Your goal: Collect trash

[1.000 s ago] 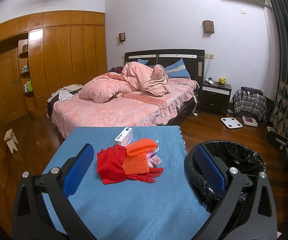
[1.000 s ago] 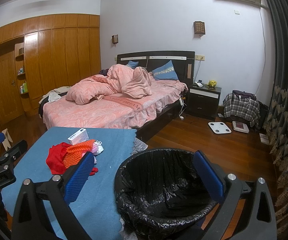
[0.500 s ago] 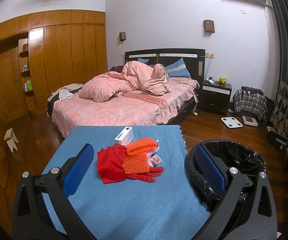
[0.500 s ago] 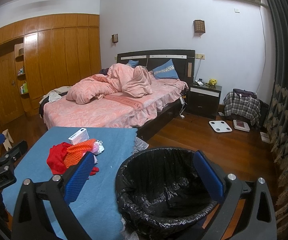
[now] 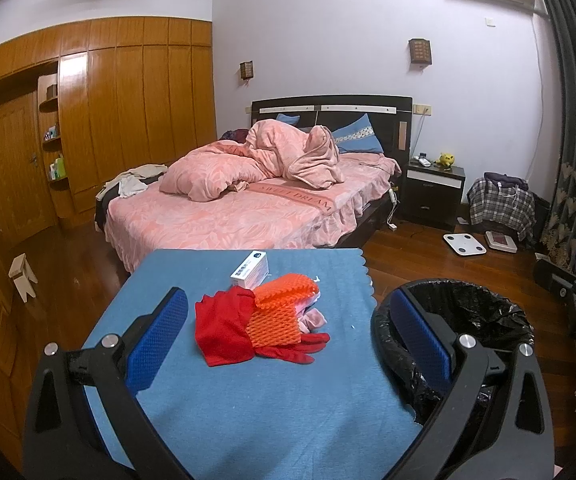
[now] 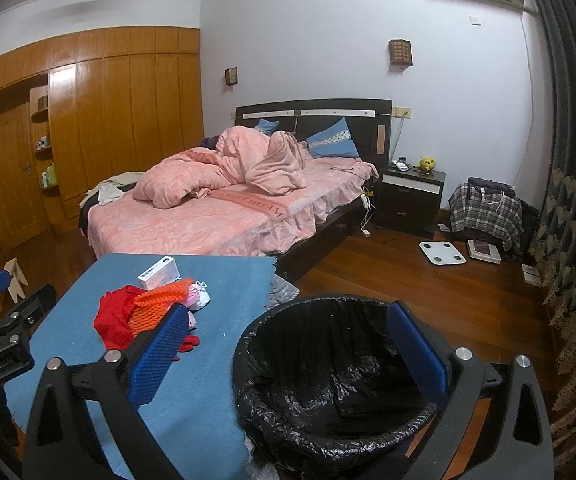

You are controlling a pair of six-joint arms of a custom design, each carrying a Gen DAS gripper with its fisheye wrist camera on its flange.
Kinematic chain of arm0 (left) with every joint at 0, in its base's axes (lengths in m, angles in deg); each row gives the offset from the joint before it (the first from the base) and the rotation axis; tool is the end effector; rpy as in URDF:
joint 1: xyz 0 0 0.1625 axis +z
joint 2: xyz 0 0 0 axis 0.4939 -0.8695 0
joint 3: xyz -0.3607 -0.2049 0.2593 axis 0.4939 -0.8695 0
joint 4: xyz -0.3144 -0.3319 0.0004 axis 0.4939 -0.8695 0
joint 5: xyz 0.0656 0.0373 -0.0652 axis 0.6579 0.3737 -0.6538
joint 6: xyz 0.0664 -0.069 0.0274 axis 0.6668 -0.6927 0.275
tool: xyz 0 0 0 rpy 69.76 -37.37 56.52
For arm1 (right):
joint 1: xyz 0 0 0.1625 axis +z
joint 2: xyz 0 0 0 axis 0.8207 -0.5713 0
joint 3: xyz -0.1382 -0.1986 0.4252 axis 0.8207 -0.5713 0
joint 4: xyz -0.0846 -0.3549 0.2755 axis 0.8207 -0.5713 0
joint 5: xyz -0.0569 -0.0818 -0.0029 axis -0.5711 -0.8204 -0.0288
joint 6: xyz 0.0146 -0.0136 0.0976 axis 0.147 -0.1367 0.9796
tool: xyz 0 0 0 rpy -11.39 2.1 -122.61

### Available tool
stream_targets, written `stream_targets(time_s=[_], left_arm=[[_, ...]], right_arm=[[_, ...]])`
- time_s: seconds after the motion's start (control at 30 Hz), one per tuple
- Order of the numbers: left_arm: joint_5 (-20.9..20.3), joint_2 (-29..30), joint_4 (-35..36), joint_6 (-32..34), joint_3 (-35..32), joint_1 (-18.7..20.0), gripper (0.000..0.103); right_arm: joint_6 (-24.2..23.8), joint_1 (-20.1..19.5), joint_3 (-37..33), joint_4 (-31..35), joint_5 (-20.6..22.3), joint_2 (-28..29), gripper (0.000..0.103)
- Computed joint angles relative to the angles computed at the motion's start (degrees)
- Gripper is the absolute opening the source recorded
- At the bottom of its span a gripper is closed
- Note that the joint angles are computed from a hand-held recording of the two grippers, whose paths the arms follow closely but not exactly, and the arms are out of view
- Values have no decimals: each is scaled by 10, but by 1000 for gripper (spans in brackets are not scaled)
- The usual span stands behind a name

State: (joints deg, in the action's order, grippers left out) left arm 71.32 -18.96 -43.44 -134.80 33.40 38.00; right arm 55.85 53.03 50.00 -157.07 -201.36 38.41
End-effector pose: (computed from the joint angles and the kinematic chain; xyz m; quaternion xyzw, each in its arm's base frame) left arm -0.1106 -0.7861 0.3139 0.2131 0.7659 -0.4973 0.3473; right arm 0.3422 -0.7871 0.0726 0.1971 -0.7907 0.4977 0.2970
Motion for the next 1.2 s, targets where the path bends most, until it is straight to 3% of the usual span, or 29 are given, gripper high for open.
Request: stream_targets(time_s=[0.2,0.57,0.93,1.2], left_arm=[[-1,0,4,-2,-3,1,98],[0,7,-42,26,-12,33,98],[-28,41,-32,26,-90,80,98],[-17,107,36,3,-199,113,98]], right_arm=[[3,0,-2,1,0,4,97],[27,1,-90,78,17,58,97],[10,-8,-254,182,52,153,97],[6,-13,-444,291,55,257,92]])
